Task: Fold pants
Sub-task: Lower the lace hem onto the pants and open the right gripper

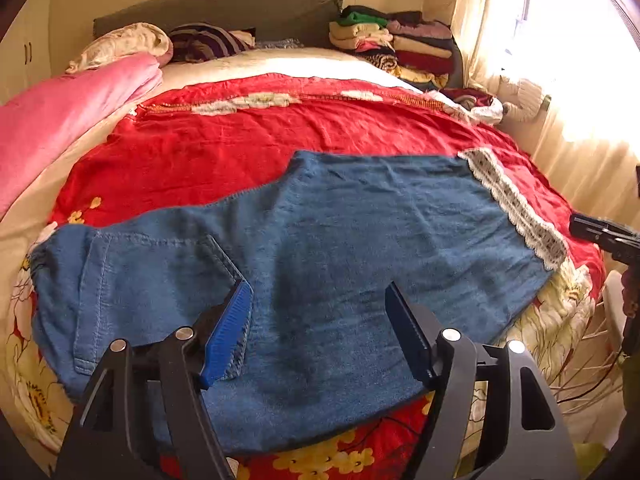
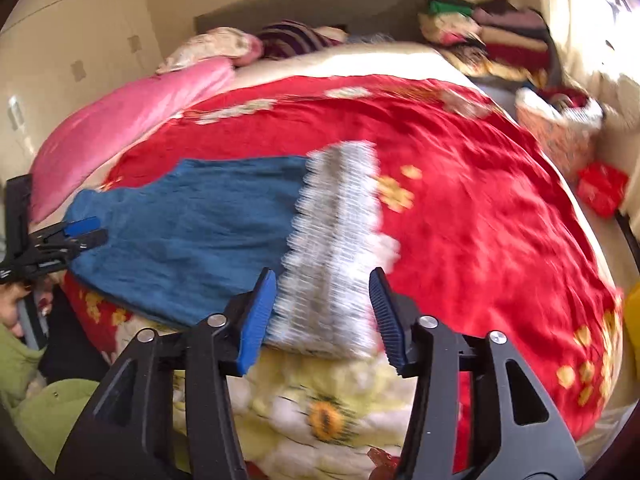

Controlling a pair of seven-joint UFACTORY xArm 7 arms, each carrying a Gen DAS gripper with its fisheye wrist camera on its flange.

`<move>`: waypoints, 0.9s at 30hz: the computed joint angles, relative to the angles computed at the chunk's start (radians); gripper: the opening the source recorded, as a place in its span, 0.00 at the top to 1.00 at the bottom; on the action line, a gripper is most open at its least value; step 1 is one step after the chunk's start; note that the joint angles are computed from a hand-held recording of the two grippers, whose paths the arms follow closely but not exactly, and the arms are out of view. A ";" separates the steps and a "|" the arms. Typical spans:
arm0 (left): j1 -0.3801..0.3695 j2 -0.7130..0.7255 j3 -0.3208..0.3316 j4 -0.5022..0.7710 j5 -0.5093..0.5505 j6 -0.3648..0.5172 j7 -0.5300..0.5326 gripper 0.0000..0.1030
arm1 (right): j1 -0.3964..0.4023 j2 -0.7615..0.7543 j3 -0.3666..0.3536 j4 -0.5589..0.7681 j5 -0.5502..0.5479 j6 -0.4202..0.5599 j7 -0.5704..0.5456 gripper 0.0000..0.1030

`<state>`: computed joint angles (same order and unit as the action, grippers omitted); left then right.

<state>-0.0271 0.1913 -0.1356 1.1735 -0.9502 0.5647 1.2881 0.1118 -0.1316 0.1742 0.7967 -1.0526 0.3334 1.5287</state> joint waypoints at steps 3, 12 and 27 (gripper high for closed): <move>-0.012 0.001 -0.004 -0.018 0.026 -0.002 -0.002 0.33 | 0.031 0.097 0.000 0.087 -0.003 -0.024 -0.060 0.58; -0.041 0.026 -0.028 -0.064 0.124 -0.104 -0.018 0.25 | 0.137 0.281 -0.060 0.192 0.239 0.007 -0.267 0.49; -0.073 -0.043 -0.027 -0.019 0.071 -0.013 -0.005 0.25 | 0.114 0.069 -0.062 0.078 0.009 0.021 -0.008 0.29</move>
<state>-0.1002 0.1480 -0.1623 1.1550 -0.8792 0.5513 1.2832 0.2258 -0.0627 0.1121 0.8744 -1.0438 0.3543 1.5206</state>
